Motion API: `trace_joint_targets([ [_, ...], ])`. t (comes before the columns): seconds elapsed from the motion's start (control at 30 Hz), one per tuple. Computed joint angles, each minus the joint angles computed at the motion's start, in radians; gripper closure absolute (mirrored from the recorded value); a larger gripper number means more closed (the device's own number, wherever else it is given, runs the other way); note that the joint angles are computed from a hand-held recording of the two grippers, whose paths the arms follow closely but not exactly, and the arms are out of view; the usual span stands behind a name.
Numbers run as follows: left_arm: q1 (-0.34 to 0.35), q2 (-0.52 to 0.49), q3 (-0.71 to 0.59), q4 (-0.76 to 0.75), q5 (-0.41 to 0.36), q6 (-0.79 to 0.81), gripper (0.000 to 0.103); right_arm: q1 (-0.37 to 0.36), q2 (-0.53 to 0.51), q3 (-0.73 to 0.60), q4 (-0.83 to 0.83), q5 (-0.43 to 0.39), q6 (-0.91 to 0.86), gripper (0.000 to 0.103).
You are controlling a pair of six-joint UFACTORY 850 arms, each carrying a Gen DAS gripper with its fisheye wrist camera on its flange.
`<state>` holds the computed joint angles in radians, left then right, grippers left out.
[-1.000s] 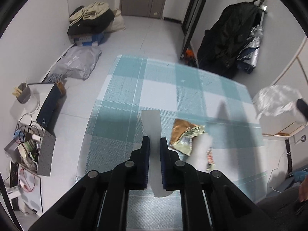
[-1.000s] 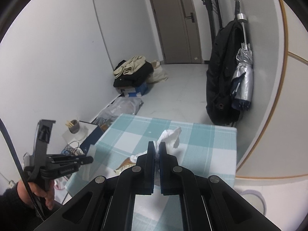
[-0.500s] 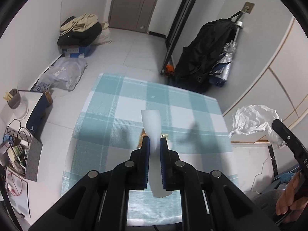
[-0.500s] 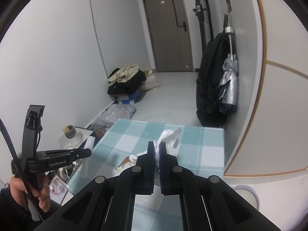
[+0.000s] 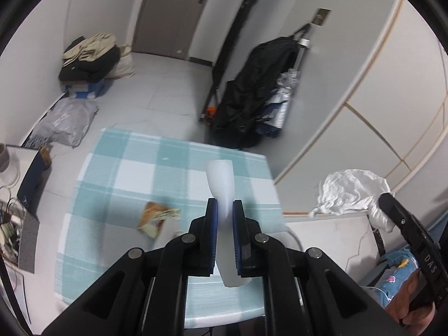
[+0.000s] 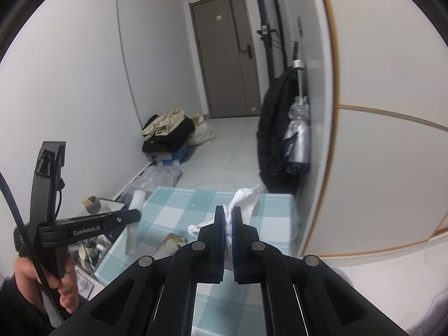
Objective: Collect trash
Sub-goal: 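Carry the white strip with the left tool while the right tool carries the tissue to the bin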
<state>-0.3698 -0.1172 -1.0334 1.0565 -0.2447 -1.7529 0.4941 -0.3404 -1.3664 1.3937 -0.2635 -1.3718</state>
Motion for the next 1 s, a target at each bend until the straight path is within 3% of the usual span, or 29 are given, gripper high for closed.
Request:
trace_joint_targets([
  [0.17, -0.04, -0.06, -0.09, -0.07, 0.002, 0.1, 0.097, -0.042, 0.023, 0.019, 0.015, -0.003, -0.012, 0.1],
  [0.33, -0.067, -0.149, -0.199, -0.242, 0.022, 0.305, 0.097, -0.092, 0.029, 0.027, 0.033, -0.017, -0.033, 0.1],
  [0.6, -0.087, -0.307, -0.381, -0.745, 0.036, 0.839, 0.097, -0.186, -0.017, 0.002, -0.059, -0.042, 0.068, 0.1],
  [0.8, -0.09, -0.444, -0.534, -1.103, -0.021, 1.204, 0.097, -0.25, -0.09, -0.029, -0.103, -0.079, 0.14, 0.1],
  [1.0, -0.089, -0.581, -0.698, -1.257, -0.126, 1.368, 0.097, -0.312, -0.184, -0.067, -0.09, -0.141, 0.168, 0.1],
])
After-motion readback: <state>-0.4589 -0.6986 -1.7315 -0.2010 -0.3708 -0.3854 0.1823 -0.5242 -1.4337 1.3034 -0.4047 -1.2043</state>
